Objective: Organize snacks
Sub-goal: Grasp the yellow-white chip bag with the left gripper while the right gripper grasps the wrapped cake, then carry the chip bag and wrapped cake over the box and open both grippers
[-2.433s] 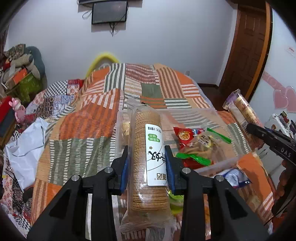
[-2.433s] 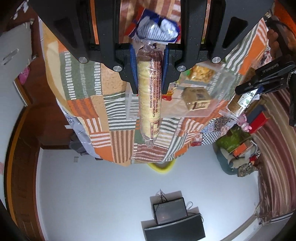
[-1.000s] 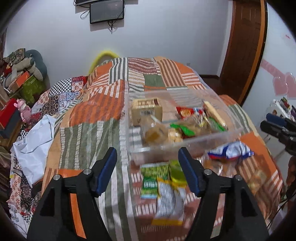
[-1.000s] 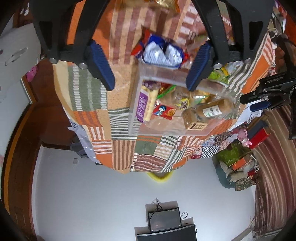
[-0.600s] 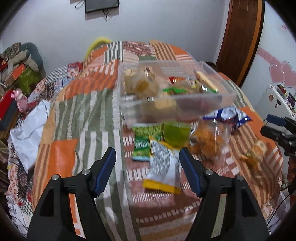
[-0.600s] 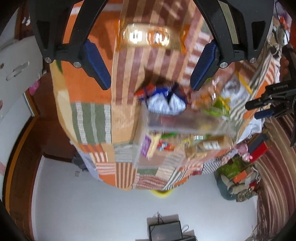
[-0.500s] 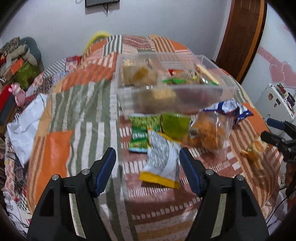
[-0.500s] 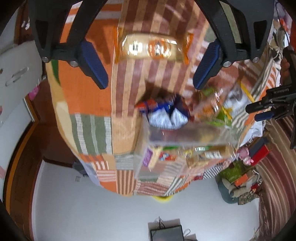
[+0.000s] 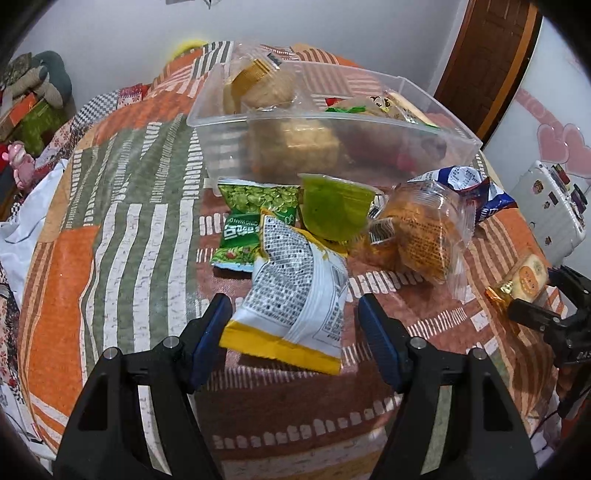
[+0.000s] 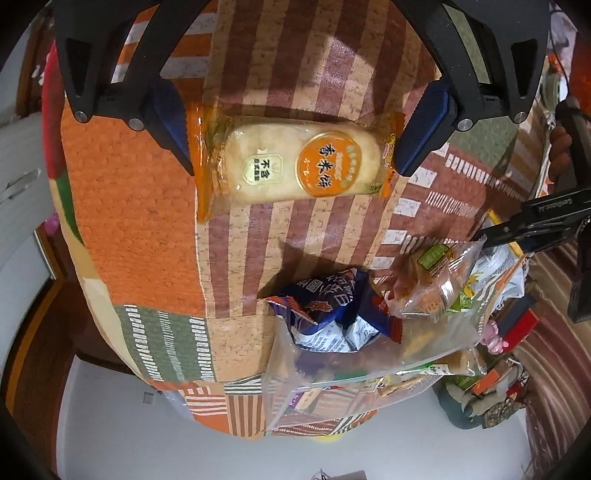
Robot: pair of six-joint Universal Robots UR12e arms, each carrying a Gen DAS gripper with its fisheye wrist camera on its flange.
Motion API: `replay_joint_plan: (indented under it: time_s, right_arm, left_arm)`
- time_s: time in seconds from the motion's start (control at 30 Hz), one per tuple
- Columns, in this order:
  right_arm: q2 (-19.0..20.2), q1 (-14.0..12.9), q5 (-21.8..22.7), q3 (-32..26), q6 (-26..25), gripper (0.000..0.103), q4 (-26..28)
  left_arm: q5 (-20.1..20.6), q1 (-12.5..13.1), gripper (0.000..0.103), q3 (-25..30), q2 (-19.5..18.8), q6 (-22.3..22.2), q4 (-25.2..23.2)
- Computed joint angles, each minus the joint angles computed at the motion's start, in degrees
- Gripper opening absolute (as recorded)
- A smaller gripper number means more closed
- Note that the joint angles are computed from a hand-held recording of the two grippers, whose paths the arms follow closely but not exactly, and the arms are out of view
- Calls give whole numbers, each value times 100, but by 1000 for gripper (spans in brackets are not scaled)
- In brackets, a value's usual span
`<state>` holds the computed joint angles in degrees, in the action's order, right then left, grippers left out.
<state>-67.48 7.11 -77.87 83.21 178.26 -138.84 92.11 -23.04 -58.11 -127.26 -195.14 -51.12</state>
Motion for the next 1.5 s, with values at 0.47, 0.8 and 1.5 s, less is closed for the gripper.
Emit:
replay_joint_plan:
  time_s: [0.47,0.8,1.5]
  right_arm:
    - [-87,-94,345,185,225,74,-420]
    - [-99,-100,486,98,413,73,-850]
    - [441,75,387,-932,216,74,-1547]
  left_arm:
    - [89,-72,20,-336,203,335,671]
    - [215,-61,20,-390,351,267,1107]
    - [356,-4,20,1058,-283,513,1417]
